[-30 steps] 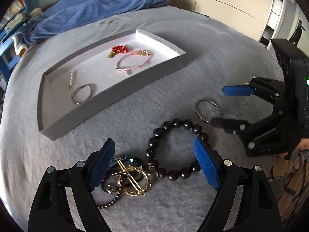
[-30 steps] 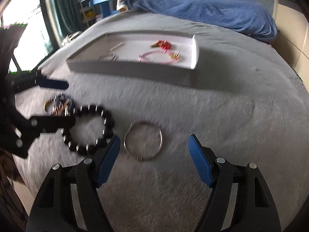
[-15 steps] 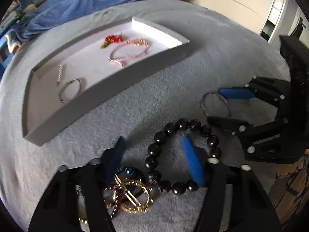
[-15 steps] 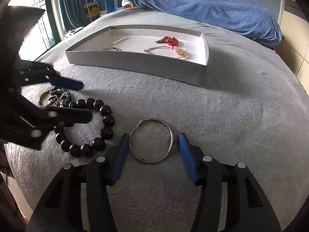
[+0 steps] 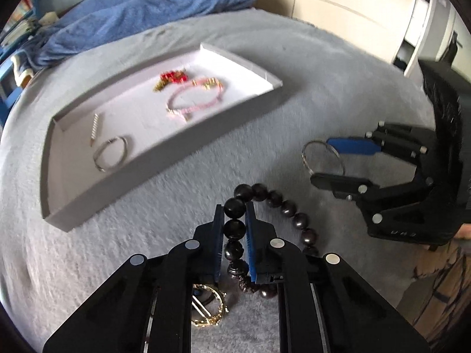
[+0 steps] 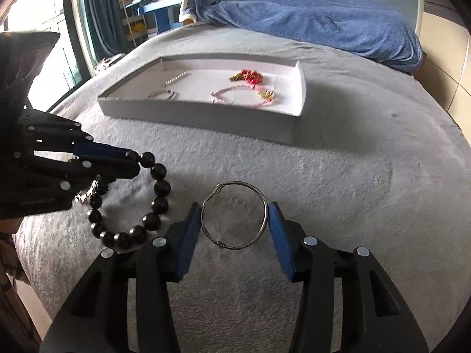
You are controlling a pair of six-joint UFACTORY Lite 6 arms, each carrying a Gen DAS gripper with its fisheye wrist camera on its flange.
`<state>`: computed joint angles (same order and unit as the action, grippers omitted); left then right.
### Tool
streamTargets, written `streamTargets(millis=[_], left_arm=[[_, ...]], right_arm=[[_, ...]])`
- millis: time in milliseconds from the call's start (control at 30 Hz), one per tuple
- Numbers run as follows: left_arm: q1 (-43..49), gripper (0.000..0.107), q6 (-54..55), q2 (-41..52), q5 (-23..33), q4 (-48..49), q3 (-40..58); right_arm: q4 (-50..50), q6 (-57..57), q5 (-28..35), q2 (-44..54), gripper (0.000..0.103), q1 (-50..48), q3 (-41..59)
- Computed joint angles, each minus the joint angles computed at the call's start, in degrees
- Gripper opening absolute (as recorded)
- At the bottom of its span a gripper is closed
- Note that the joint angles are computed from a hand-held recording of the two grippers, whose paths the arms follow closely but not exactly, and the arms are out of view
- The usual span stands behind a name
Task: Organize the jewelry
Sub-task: 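Grasp the black bead bracelet with the left tool while the right reaches the silver hoop bangle, then carry the black bead bracelet and silver hoop into the box and open both tools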
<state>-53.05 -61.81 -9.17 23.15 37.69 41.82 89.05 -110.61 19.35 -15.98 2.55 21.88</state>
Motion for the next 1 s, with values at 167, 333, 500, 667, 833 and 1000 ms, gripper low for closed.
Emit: streamTargets(millis=[167, 333, 500, 667, 833, 1000], left_arm=[[1.2, 0.015, 0.9, -3.8, 1.0, -0.7, 0.6], [3.1, 0.015, 2.9, -6.2, 2.2, -2.0, 2.1], [6.1, 0.015, 5.2, -8.2, 2.8, -3.5, 3.0], [10.1, 0.015, 9.2, -10.0, 2.4, -6.9, 3.5], [13.9, 0.015, 13.5, -10.5, 2.2, -10.2, 5.5], [17.1, 0.015, 17.3, -10.1, 1.7, -13.1, 7.8]], right_arm=[[-2.0, 3.1, 1.3, -0.6, 0.047, -1.3, 1.1], [-2.8, 5.8, 1.7, 0.0, 0.047, -0.7, 3.2], [-3.1, 8.1, 2.1, 0.3, 0.047, 0.0, 5.1], [-4.2, 11.7, 2.8, 0.2, 0.047, 0.7, 7.5], [-4.5, 14.2, 2.6, 2.0, 0.047, 2.4, 11.1], [-5.0, 16.8, 1.3, 4.0, 0.047, 5.1, 15.0]])
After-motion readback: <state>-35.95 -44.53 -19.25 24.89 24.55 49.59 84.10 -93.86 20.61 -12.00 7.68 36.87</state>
